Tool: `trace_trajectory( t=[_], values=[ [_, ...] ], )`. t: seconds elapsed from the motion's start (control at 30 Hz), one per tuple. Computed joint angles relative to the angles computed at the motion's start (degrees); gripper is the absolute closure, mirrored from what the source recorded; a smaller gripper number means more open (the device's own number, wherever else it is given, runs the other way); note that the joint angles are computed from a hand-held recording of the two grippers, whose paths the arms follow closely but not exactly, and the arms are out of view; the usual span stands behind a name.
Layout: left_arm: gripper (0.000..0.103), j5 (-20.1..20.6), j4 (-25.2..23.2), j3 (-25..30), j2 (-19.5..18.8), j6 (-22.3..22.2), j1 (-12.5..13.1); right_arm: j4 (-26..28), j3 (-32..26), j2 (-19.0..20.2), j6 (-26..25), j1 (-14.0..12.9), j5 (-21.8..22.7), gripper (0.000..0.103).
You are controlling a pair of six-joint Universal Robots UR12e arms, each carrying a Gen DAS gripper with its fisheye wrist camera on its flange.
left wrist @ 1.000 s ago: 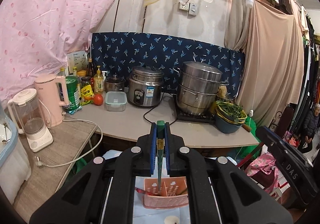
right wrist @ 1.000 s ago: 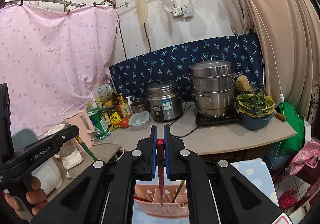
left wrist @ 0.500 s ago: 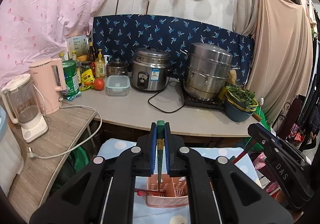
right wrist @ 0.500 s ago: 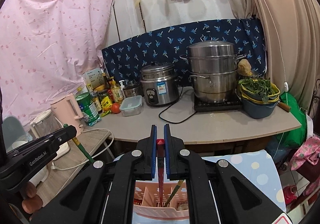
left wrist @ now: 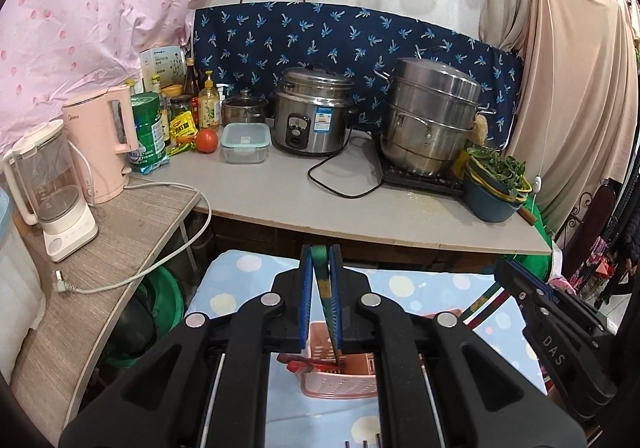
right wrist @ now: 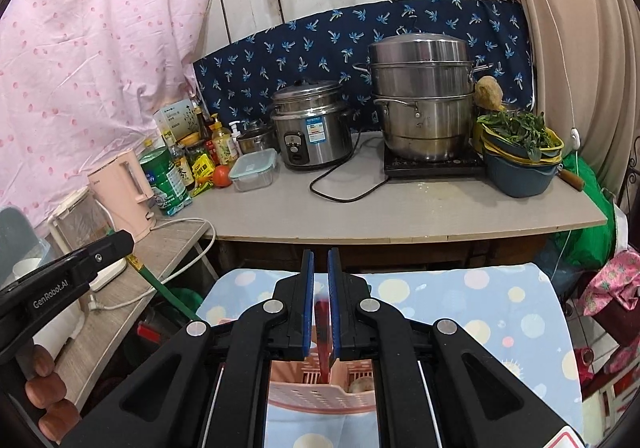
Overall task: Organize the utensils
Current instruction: 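Lower the green chopstick into the basket and open the left tool while the right tool releases the red one, then withdraw both open tools from the basket toward the gold spoon and chopsticks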
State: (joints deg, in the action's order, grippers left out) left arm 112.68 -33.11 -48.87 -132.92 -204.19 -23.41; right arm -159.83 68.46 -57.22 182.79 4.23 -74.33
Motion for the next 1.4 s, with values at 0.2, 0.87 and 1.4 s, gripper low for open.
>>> trace_trajectory(
  t=[0.2, 0.87, 1.4],
  values=[
    [0.055, 3.11, -0.18, -0.73, 0.30, -0.61, -0.45, -0.79, 1.23, -0.83, -0.50, -0.06, -0.19, 0.081],
    [0.048, 7.58, -0.76, -7.03, 4.06, -0.01, -2.33, -2.02, 10.79, -6.90, -2.51, -0.82, 2.46, 0.075],
    [0.041, 8.32, 0.81, -14.88, 8.01, -1.59, -3.87, -4.85, 20.08, -12.29, -6.04, -0.67, 0.78, 0.070]
  ],
)
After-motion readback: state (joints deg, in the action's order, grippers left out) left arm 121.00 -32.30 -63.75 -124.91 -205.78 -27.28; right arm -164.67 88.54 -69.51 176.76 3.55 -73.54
